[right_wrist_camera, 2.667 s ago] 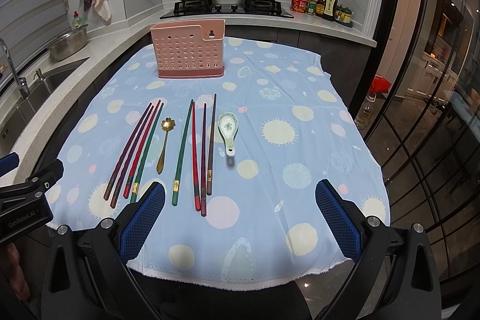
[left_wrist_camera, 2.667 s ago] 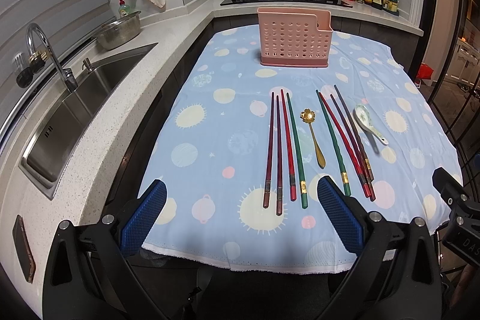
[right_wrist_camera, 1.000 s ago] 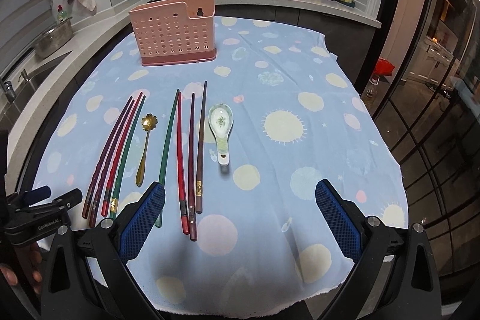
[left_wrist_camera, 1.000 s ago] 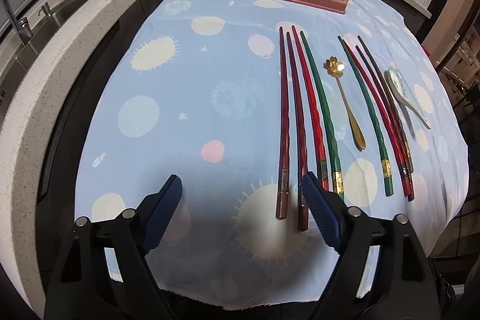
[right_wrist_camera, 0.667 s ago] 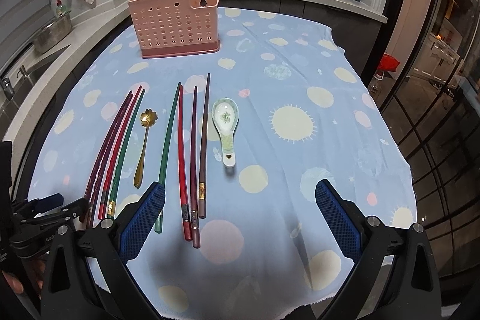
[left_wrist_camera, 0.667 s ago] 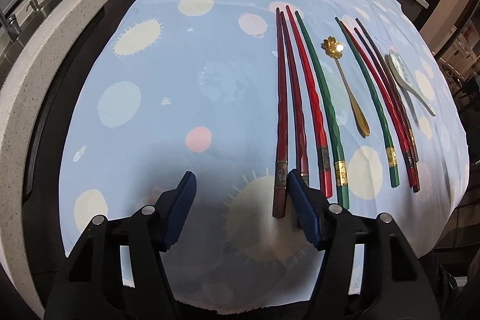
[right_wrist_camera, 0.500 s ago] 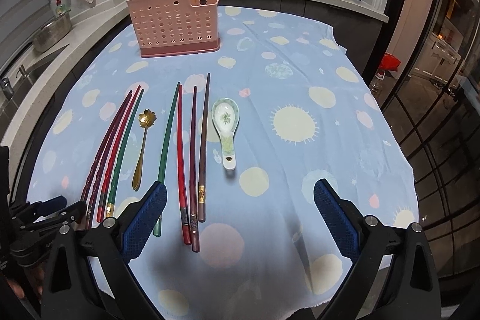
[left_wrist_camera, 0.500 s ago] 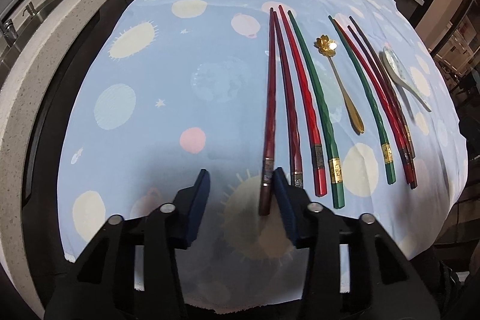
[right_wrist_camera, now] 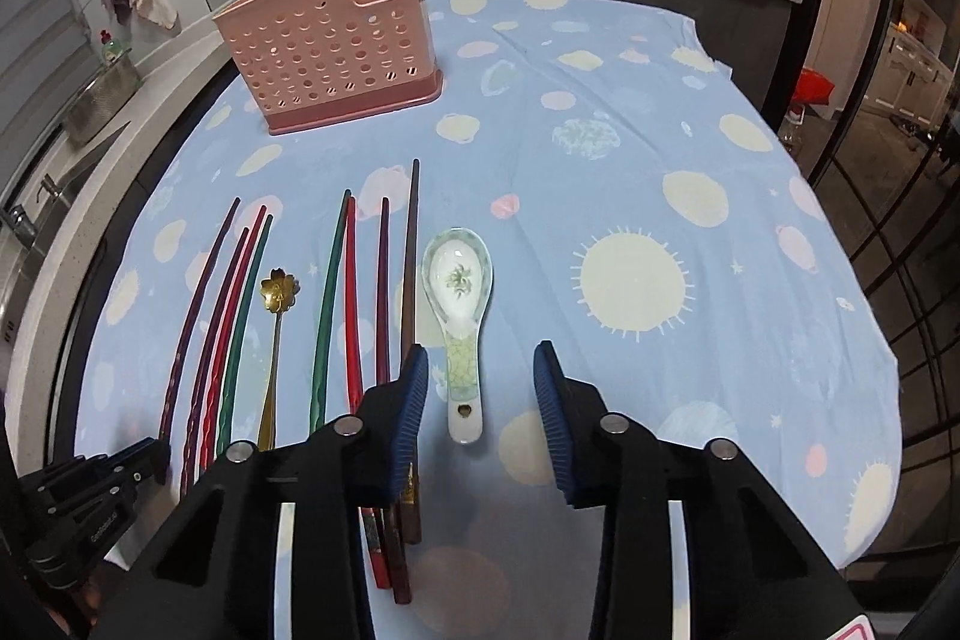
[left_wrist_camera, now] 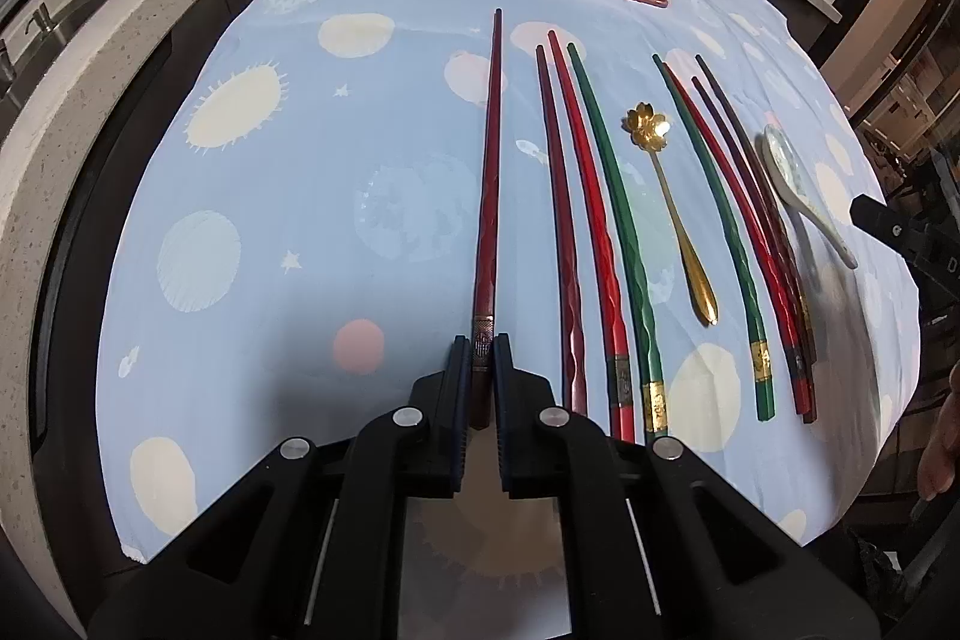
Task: Organize utensils
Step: 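Grasp a dark red chopstick with the left tool while the right tool grasps the white ceramic spoon, then lift the chopstick and spoon with both tools and lower them into the pink holder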
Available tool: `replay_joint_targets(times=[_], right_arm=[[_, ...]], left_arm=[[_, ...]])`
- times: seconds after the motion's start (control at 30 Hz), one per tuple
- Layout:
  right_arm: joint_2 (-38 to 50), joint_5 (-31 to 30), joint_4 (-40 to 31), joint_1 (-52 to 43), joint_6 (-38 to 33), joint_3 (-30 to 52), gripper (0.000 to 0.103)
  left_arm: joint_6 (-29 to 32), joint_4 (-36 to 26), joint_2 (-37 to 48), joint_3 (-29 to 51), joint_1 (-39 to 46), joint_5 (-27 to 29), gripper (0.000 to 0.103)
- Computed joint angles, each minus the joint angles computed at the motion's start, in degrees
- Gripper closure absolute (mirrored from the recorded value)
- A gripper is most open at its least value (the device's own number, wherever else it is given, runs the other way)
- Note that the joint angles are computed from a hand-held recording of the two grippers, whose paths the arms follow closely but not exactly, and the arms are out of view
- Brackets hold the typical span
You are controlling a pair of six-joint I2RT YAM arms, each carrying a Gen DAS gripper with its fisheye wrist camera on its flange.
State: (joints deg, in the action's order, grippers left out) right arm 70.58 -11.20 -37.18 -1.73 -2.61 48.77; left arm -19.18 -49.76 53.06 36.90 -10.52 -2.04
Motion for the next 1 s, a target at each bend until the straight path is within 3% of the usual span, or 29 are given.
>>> replay_joint_targets(times=[0.3,1.0], right_arm=[[7.0,-2.7,2.92,-0.21,0.96,-0.19,0.089],[5.6,-7.47,4.42,-3.42,0.35,-4.06,0.094]], left_arm=[[0.66,1.22,2.25,0.68,0.41,0.0,0.096],[1.59,2.55,-1.13,-1.25,1.75,1.29,0.096]])
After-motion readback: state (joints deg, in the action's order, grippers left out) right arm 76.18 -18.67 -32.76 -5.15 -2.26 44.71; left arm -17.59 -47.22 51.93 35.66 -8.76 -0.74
